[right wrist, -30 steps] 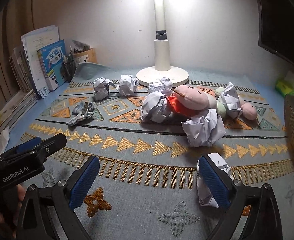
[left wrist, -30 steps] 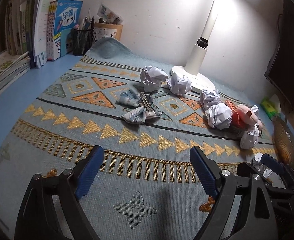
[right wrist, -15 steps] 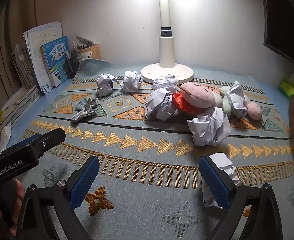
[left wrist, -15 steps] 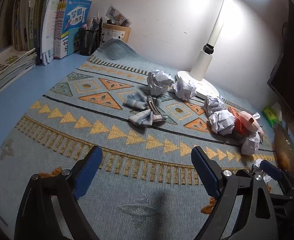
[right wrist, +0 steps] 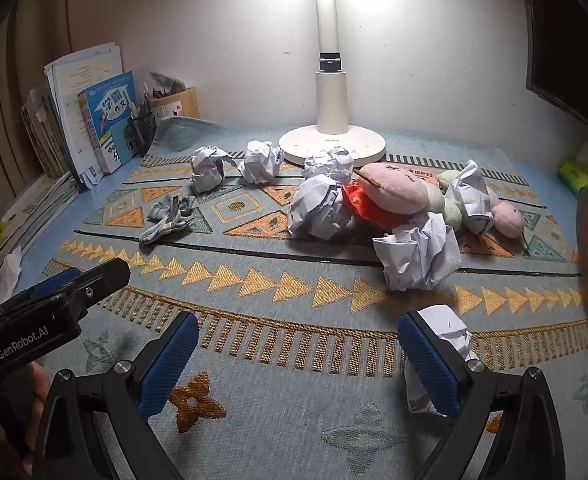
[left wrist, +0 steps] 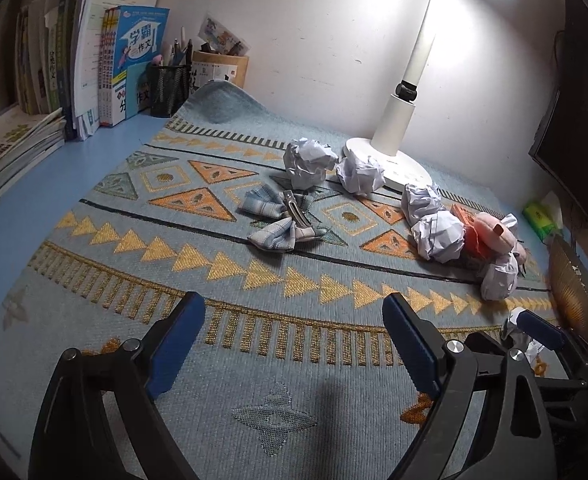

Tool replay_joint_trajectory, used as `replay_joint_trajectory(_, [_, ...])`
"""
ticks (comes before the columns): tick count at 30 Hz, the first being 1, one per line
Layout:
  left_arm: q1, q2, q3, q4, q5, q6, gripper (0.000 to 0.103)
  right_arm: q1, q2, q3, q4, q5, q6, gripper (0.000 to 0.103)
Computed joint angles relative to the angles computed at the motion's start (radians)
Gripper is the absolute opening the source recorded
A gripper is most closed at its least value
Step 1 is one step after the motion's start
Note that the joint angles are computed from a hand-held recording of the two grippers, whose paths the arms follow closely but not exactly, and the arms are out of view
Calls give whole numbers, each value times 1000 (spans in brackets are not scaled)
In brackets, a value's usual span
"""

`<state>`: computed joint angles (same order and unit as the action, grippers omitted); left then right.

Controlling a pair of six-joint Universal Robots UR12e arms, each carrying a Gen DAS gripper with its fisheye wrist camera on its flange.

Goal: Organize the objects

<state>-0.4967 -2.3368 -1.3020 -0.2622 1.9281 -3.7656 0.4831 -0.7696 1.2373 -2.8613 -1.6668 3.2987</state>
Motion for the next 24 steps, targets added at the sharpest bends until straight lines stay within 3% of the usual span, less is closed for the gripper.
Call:
replay_joint_trajectory(4, [4,0,1,-7,-23,1,90,12,-3,16,-61,-68,-15,100])
replay_joint_trajectory(6, [0,-3,6,-4,-18,29,90,11,-6,29,-107,-55,-35,100])
replay_joint_trajectory(10, [-13,-12,26,-20,12,91,90,7,-5,20,-73,-46,-21,103])
replay_joint_trajectory(13, [-16,-15,37,-43,22,104,90,3,-9,33,-105,-37,4,103])
replay_joint_trajectory(18, [-16,-15,38,-44,21,112,90,4,-15,58,-169,-134,110,103])
replay_joint_trajectory(24, [-14,-15,38,-47,7,114,90,-19,-24,72,-162,-92,224,103])
